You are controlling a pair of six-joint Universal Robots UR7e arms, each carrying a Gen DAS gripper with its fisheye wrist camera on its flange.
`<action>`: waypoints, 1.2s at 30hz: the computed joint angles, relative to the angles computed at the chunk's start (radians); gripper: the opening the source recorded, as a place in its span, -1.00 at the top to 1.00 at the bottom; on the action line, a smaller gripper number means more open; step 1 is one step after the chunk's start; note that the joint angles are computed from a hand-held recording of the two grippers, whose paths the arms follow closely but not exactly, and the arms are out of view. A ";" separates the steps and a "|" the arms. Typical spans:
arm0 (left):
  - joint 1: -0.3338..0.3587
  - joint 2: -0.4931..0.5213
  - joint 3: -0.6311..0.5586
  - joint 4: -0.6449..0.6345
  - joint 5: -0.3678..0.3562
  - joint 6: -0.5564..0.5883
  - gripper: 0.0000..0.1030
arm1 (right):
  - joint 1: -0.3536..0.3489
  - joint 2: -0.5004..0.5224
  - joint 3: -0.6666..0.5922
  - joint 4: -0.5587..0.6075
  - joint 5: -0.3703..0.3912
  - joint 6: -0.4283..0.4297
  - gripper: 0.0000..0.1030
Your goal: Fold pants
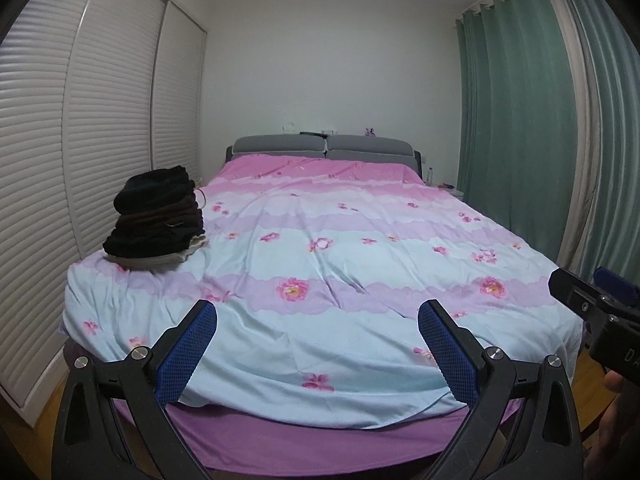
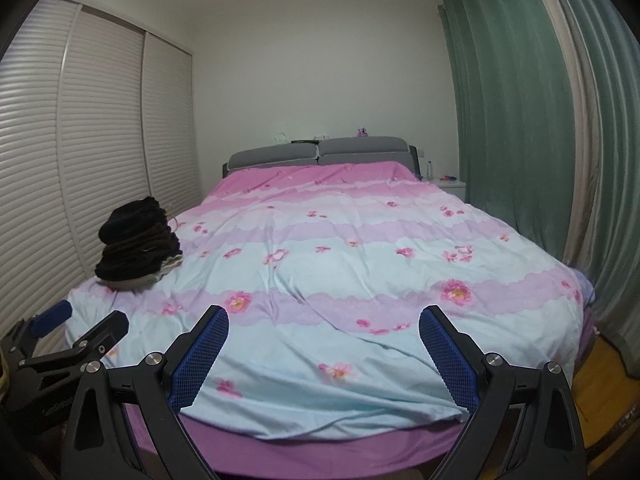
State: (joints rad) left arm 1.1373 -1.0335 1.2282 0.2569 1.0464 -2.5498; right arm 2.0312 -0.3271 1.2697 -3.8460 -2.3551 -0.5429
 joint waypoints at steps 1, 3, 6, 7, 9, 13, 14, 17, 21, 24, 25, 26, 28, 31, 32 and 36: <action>-0.002 -0.009 0.014 -0.013 -0.008 0.009 -0.99 | 0.004 -0.002 0.008 -0.012 -0.002 -0.012 -0.88; -0.003 -0.026 0.036 -0.023 -0.017 0.011 -0.99 | 0.010 -0.005 0.017 -0.024 -0.010 -0.028 -0.88; -0.005 -0.044 0.052 -0.020 -0.019 0.001 -0.99 | 0.019 -0.014 0.041 -0.068 0.000 -0.050 -0.88; -0.007 -0.050 0.056 -0.020 -0.018 -0.001 -0.99 | 0.021 -0.018 0.048 -0.073 0.002 -0.051 -0.88; -0.009 -0.061 0.064 -0.035 -0.015 0.007 -0.99 | 0.024 -0.025 0.061 -0.074 0.002 -0.046 -0.89; -0.014 -0.072 0.072 -0.047 -0.010 0.016 -0.99 | 0.026 -0.031 0.071 -0.074 0.001 -0.040 -0.89; -0.014 -0.071 0.070 -0.042 -0.008 0.014 -0.99 | 0.026 -0.031 0.071 -0.075 0.002 -0.041 -0.89; -0.015 -0.070 0.068 -0.034 -0.004 0.010 -0.99 | 0.025 -0.031 0.074 -0.077 0.003 -0.040 -0.89; -0.016 -0.070 0.065 -0.023 -0.001 0.007 -0.99 | 0.025 -0.031 0.075 -0.077 0.004 -0.037 -0.89; -0.017 -0.072 0.067 -0.023 0.001 0.008 -0.99 | 0.028 -0.035 0.077 -0.069 0.001 -0.028 -0.89; -0.017 -0.074 0.070 -0.027 0.002 0.011 -0.99 | 0.030 -0.035 0.077 -0.070 0.000 -0.029 -0.89; -0.018 -0.077 0.075 -0.034 0.004 0.015 -0.99 | 0.030 -0.035 0.076 -0.071 0.000 -0.031 -0.89; -0.019 -0.080 0.079 -0.038 0.004 0.017 -0.99 | 0.028 -0.034 0.075 -0.068 0.000 -0.027 -0.89; -0.021 -0.081 0.080 -0.036 0.003 0.016 -0.99 | 0.029 -0.037 0.076 -0.063 -0.001 -0.022 -0.89; -0.020 -0.081 0.079 -0.037 0.004 0.017 -0.99 | 0.030 -0.037 0.078 -0.063 -0.002 -0.021 -0.89; -0.021 -0.081 0.080 -0.037 0.002 0.019 -0.99 | 0.029 -0.036 0.076 -0.065 0.000 -0.025 -0.89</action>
State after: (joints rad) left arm 1.1166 -1.1146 1.3079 0.2198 1.0488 -2.5312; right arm 2.0603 -0.3633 1.3457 -3.9111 -2.3555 -0.5674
